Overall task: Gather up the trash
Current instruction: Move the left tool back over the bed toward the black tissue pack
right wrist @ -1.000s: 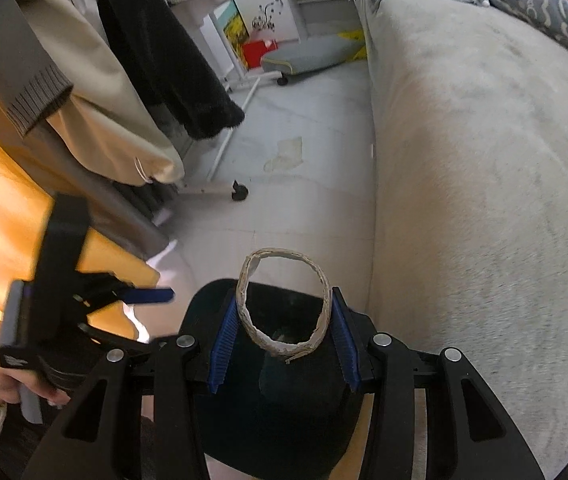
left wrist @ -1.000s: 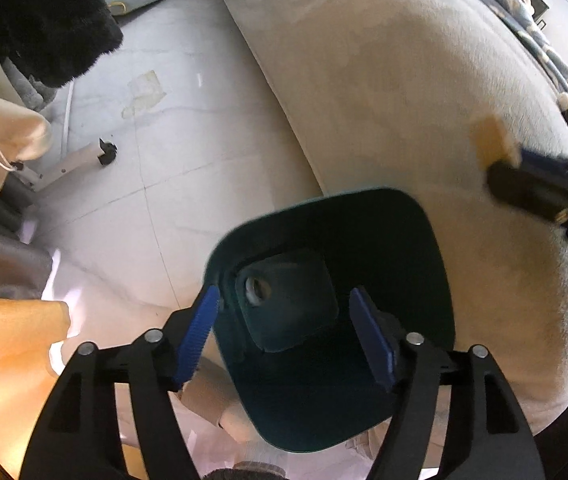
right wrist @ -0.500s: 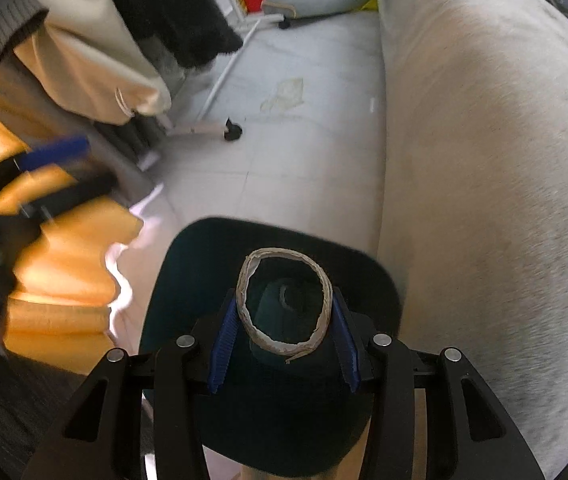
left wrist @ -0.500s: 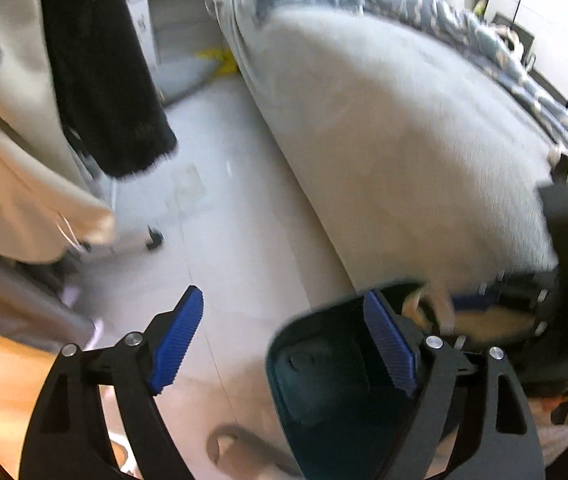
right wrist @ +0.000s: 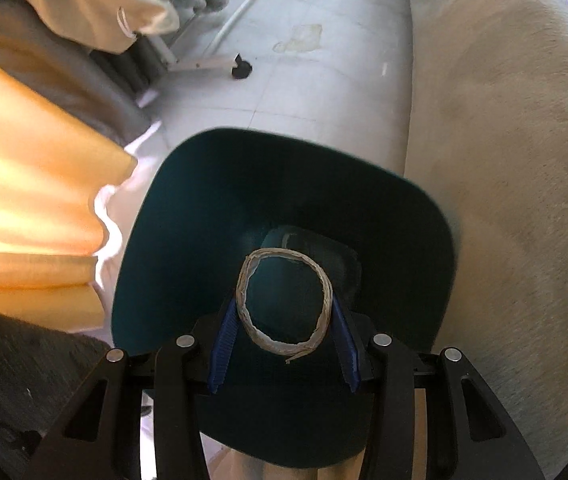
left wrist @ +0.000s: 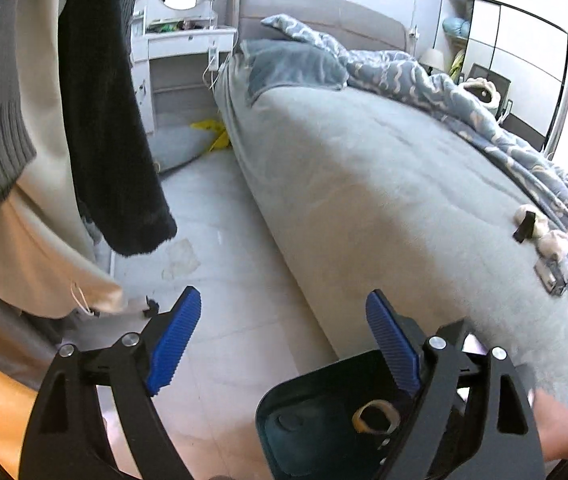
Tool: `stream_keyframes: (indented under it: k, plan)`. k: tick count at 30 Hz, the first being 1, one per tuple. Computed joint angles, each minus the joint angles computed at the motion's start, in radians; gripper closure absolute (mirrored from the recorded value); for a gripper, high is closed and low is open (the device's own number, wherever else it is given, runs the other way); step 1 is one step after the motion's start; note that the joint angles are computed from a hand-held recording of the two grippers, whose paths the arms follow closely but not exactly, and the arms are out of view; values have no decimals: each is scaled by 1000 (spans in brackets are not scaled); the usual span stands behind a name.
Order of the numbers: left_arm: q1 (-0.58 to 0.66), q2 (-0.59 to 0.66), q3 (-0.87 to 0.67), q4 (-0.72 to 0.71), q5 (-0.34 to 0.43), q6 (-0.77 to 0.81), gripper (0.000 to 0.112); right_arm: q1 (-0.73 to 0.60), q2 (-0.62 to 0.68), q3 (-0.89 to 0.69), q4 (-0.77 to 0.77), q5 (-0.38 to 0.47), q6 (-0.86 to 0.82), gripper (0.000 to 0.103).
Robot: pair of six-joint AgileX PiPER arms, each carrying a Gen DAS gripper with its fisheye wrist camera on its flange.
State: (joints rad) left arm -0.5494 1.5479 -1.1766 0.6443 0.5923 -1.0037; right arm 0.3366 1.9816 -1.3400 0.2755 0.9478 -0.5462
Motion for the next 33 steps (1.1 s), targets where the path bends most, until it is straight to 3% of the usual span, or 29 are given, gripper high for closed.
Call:
stream_keyframes:
  k: [2,4,10,22,33]
  plan:
    - [-10,0,-20,28,18,-23,20,5,-9,6,-3,5,-1,54]
    - [-22,-8,-26,77,29,-77,18,6,-14,5,0,9,-6,38]
    - [-82,-5,-85,233,93,-240,16,-20,-73,32,42,21,-61,27]
    - [-222,75,-274,345,202,-326,14,-220,-267,51,214,50,-300,20]
    - [-299,240,-499,300,264,-268,14,-531,-333,-25,407,115,-507,20]
